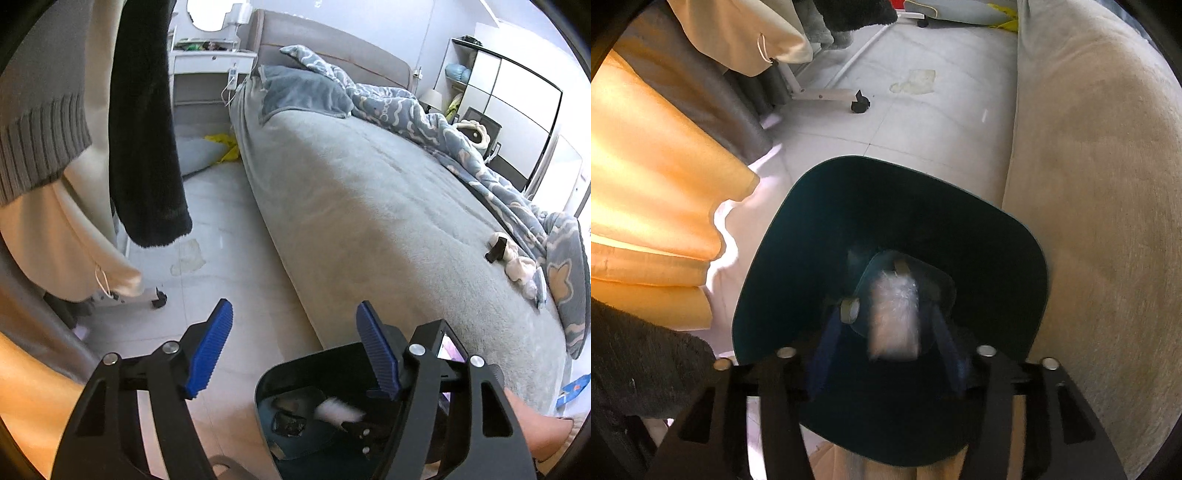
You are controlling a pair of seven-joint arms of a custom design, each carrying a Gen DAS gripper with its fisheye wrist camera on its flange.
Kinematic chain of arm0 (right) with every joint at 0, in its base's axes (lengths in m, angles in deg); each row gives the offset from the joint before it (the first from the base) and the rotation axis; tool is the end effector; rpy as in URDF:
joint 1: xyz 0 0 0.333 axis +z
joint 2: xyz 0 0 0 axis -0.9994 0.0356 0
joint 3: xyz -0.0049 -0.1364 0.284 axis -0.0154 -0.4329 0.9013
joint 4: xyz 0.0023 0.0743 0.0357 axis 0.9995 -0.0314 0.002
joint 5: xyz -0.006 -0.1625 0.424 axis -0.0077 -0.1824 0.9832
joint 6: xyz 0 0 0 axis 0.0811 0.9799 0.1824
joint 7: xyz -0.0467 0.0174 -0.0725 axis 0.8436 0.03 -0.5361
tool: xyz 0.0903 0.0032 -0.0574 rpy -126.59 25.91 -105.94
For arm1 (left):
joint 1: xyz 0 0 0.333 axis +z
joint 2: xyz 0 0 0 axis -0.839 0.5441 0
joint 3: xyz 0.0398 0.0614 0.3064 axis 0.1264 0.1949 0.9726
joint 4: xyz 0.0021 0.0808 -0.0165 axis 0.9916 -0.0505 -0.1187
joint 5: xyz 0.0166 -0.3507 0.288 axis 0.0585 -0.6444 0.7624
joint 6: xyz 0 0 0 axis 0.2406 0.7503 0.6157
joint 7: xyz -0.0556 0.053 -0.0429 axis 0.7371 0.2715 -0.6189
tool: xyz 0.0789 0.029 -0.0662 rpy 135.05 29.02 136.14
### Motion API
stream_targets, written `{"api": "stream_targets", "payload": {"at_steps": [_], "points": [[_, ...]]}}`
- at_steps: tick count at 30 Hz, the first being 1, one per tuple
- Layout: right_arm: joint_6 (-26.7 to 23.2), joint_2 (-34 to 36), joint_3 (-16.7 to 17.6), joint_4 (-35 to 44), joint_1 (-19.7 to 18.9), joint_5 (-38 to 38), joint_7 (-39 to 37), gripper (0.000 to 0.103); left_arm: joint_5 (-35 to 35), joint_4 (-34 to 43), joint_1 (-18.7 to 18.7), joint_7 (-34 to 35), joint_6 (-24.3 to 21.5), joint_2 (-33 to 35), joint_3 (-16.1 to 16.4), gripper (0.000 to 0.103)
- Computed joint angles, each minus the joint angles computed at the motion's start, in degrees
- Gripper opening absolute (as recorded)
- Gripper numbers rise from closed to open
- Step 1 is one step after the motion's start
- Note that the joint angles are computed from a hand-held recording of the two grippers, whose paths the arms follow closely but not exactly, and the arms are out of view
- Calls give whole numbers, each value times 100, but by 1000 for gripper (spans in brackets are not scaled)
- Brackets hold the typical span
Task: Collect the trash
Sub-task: 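Carry both items over the teal bin and open both tools to drop them, then move both tools back over the bed toward the blue tissue pack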
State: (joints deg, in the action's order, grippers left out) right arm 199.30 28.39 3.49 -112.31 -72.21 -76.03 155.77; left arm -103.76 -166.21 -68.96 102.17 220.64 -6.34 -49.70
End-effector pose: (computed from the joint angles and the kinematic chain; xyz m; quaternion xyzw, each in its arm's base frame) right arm 0.5654 0.1996 0.3318 -0.7978 0.5904 -0.0087 0.1223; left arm 0.5974 -0.3228 0.4584 -0.5024 0.7650 -0.3834 0.1238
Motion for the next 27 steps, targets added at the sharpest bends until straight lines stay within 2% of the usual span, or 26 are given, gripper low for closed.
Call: {"api": "stream_targets", "payload": {"at_steps": [5,11,16,19,27], "points": [[83,-188,-2,-112,-17,190,-168,63,-7,26,-16,-44,200,-13,-42,72],[245,-555,-47,-379,-79,490,-475,65,320,114,-141,-422,396,0,-38,72],[640,-1017,-94,-709,-97,831,-801,67,573,230,-211,-710,519,5,-100,72],[922,-1305,-146,-924,-84,1059,-1086,70,989,251,-348,-1111,650,-17,-24,73],[1587,-1970,-273,-1424,-195,1177,-1409,71,1714,558,-513,-1865,746,151,-46,76]]}}
